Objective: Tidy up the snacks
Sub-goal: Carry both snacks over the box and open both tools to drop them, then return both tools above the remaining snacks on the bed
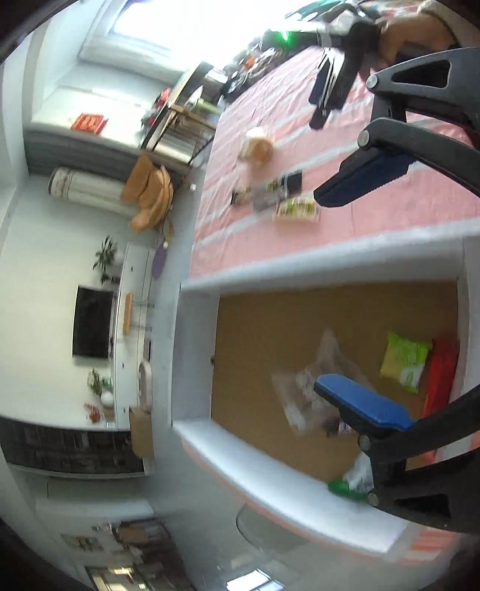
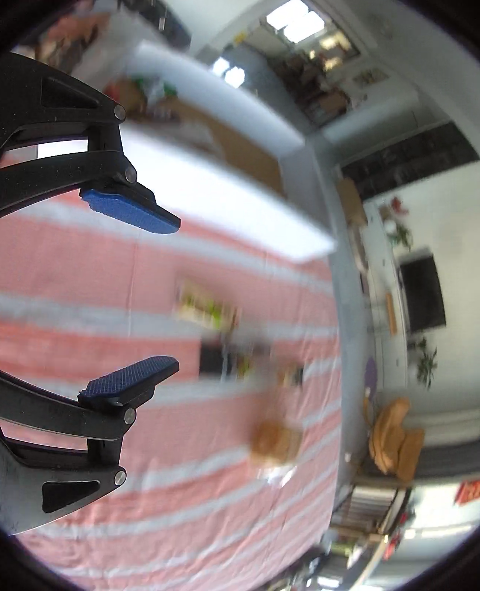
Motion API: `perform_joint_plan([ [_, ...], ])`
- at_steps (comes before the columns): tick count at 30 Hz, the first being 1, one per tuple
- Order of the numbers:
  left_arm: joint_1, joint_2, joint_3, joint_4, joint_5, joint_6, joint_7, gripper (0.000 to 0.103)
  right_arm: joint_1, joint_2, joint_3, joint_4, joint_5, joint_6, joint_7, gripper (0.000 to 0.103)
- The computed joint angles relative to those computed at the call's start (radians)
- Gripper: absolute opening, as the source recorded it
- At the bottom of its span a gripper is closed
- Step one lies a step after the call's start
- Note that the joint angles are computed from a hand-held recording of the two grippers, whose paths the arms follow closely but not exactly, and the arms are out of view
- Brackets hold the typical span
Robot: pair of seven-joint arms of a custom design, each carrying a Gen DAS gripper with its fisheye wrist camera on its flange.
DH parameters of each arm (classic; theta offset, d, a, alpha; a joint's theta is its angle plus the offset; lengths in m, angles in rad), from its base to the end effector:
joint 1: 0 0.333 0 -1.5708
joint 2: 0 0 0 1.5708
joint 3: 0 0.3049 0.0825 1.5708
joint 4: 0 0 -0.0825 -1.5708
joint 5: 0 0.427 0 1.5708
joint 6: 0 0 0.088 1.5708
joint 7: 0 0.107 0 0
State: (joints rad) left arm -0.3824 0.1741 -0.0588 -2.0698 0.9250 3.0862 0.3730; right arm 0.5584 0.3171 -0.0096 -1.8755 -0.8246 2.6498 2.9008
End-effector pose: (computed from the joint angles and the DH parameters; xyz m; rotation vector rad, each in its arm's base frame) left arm 0.5490 -0.3304 0.3871 -1.6739 1.9295 -1.0537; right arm 0.5779 0.3771 0.3510 -1.6961 1.9301 -0.6296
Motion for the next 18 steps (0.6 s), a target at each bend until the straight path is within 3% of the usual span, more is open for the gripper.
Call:
perform_joint_plan([
  [3, 0.132, 0.137, -0.247, 0.092, -0.295, 0.017, 0.371, 0.101, -0.017, -0.044, -0.040, -0.125, -0.050, -0.110, 0.119, 0.072],
  [5, 0.150, 0.258, -0.335, 0.203, -0.357, -0.021, 0.508, 0.101, -0.061, -0.068, -0.041, -0.194, -0.042, -0.102, 0.182, 0.072],
  [8, 0.049, 0.452, -0.311, 0.427, -0.368, -0.144, 0.596, 0.101, -0.106, -0.102, -0.050, -0.265, -0.105, -0.078, 0.302, 0.072],
  [12, -0.119, 0.653, -0.172, 0.704, -0.366, -0.249, 0.576, 0.101, -0.156, -0.111, -0.035, -0.277, -0.166, -0.081, 0.348, 0.072],
  [18, -0.209, 0.798, -0.071, 0.907, -0.442, -0.353, 0.584, 0.101, -0.187, -0.108, -0.034, -0.286, -0.247, -0.041, 0.430, 0.073],
])
